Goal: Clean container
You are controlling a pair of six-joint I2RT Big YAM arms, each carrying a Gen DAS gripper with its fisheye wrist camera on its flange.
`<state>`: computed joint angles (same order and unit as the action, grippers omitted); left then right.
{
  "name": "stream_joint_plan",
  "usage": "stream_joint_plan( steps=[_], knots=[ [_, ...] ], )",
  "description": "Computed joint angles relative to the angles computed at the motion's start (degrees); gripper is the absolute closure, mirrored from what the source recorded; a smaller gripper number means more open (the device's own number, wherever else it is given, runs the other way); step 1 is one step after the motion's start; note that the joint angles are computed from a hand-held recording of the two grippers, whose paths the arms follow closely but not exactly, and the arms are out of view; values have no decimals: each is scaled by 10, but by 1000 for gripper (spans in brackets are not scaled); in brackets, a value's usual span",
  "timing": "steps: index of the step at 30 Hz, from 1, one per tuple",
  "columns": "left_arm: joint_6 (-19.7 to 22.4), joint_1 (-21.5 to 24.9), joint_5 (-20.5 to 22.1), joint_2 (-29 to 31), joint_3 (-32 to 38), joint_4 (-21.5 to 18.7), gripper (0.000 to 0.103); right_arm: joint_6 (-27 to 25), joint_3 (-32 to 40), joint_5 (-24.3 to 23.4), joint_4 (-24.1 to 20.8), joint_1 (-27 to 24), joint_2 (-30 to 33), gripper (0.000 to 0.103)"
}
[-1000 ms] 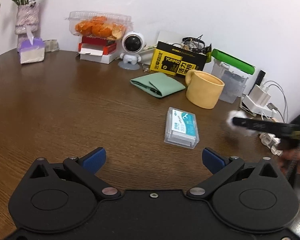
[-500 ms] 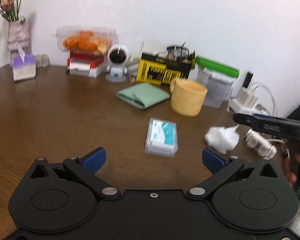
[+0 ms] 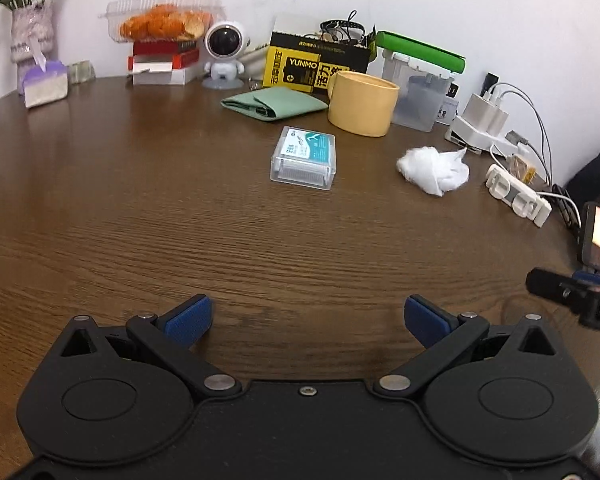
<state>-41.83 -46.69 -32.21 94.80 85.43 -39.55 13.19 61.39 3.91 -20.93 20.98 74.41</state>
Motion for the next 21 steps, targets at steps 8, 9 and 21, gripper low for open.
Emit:
stream_joint_plan(
  steps=[8,9,21],
  knots=[
    [2,-9,-17,-13,-27,30,0,-16,-15,18,0,35,-1,6],
    [3,-10,-18,-12,-25,28,0,-15,-9,21,-9,38,4,6],
    [63,-23,-30,9,3,-9,0,-16,16,65,-55,56,23,1]
  ],
)
